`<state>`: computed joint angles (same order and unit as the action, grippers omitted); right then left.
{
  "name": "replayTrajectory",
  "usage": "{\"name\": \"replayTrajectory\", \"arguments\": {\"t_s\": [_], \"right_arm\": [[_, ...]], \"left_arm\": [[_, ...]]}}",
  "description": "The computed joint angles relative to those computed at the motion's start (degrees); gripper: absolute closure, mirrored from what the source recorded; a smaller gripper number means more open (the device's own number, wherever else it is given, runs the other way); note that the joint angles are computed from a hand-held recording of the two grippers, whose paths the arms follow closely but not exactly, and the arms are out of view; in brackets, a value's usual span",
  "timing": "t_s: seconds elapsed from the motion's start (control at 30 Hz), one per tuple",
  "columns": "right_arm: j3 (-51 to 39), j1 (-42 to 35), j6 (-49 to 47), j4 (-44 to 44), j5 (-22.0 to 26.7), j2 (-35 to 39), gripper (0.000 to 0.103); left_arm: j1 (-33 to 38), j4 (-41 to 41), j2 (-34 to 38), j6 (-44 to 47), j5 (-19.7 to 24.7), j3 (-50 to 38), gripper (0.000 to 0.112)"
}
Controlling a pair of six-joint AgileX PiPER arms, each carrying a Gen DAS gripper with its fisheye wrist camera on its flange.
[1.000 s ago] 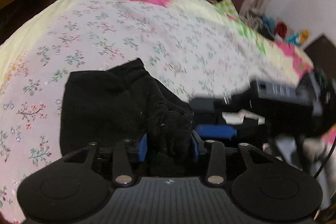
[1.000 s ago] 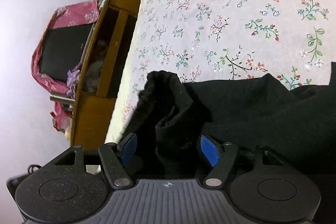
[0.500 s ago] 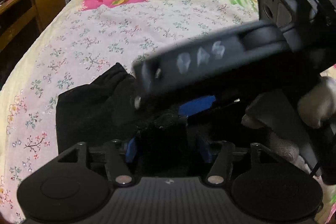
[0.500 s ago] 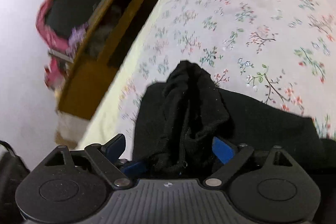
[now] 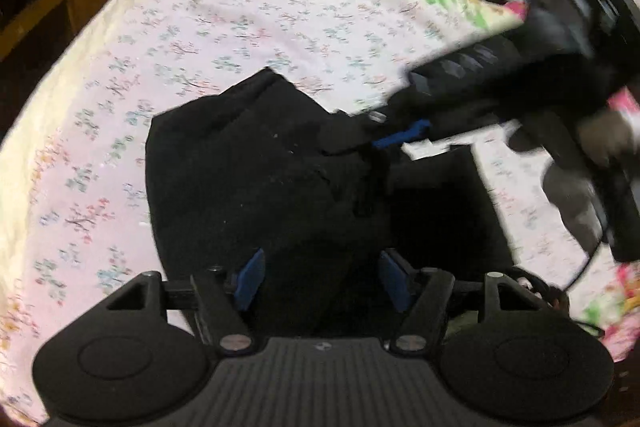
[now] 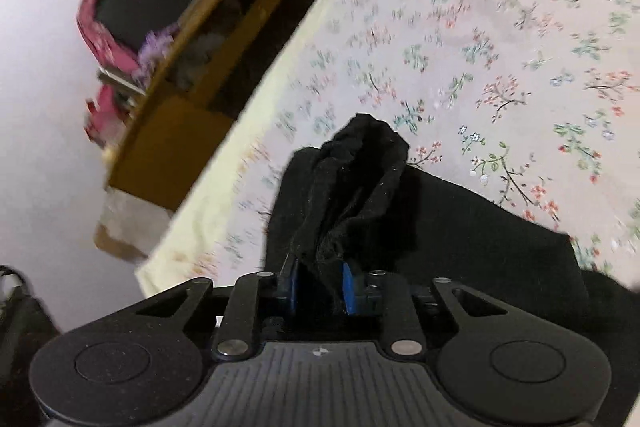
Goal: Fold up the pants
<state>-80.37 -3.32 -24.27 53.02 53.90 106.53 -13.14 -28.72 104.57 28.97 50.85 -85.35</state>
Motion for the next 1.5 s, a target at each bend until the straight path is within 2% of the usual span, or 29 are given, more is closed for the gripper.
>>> {"name": "replayTrajectory", "arguments": {"t_s": [0.13,0.23,0.37,0.43,0.5,0.53,0.57,0.6,0.63,0.7,0.8,0.87,0.9,1.0,1.1,1.27,1.33,1.4,1.47,1.5], "right_arm": [[7.51,-2.12,1.18,-1.02,-1.33,-6.83,0.094],[12.14,-4.79,3.09,-2.63,-2.13,-10.52,0.103],[15.86,-9.17,4.2,-3.81,-1.64,-14.18,0.103],[16.19,-10.11,3.43,-2.5,-0.94,-13.1,0.103],[15.8,-9.9,2.04,0.38,-0.81,-11.2,0.098],[15.18,-9.52,0.14,2.05,-0.62,-9.76,0.091],[14.57,-8.7,-0.04,2.16,-1.27,-8.71,0.077],[14.42,-7.96,-0.63,2.78,-2.26,-7.87,0.069],[14.38,-7.69,-1.73,4.54,-2.37,-6.78,0.064],[13.77,-7.5,-2.73,7.39,-0.62,-4.45,0.064],[12.18,-5.48,-2.12,5.75,-0.28,-3.35,0.058],[10.46,-3.81,-2.01,4.97,-0.09,-2.34,0.039],[9.43,-3.18,-2.26,4.28,0.17,-1.87,0.036],[5.86,-1.9,-1.03,-1.51,1.93,-2.21,0.035],[5.93,-2.8,-2.27,-2.83,1.58,-3.66,0.033],[3.62,2.74,-0.65,-13.31,-6.22,-1.59,0.032],[4.3,1.95,-0.1,-11.6,-6.42,-0.47,0.031],[5.58,1.83,0.68,-12.27,-7.93,-1.54,0.035],[7.03,1.29,0.88,-12.49,-8.22,-3.3,0.029],[6.42,0.81,2.14,-13.24,-6.69,-2.9,0.029]], "left_arm": [[-0.39,-1.97,0.57,2.17,3.16,-1.45,0.037],[-2.7,-1.12,0.2,3.83,2.75,-0.74,0.037],[-3.89,-3.74,1.59,3.96,4.3,-1.34,0.037],[-4.71,-2.98,1.16,2.7,3.46,-0.52,0.037],[-5.39,-1.67,0.88,1.16,4.01,-0.67,0.037],[-5.23,-1.17,0.52,0.94,4.71,-0.52,0.037],[-4.93,-0.93,2.37,1.07,5.26,-2.67,0.037],[-4.84,-0.58,2.54,1.27,5.49,-3.01,0.037],[-4.83,-0.21,3.3,1.26,5.48,-3.93,0.037],[-4.45,-0.02,3.21,1.51,4.99,-3.46,0.037],[-3.65,-1.4,4.04,1.18,4.96,-3.17,0.037],[-3.75,-1.51,4.62,0.98,4.6,-3.06,0.037],[-3.56,-1.59,4.41,1.18,4.77,-2.99,0.037],[-2.93,-2.85,3.59,2.52,4.53,-2.19,0.037],[-1.96,-4.46,4.01,2.84,5.27,-1.94,0.037],[-2.1,-4.34,3.62,2.55,4.72,-1.64,0.037],[-2.01,-4.01,3.4,2.76,4.43,-1.41,0.037],[-1.81,-3.65,3.38,2.35,4.28,-1.26,0.037],[-1.37,-4.08,3.48,2.49,4.48,-1.15,0.037],[-1.31,-3.95,3.54,2.5,4.46,-1.14,0.037]]}}
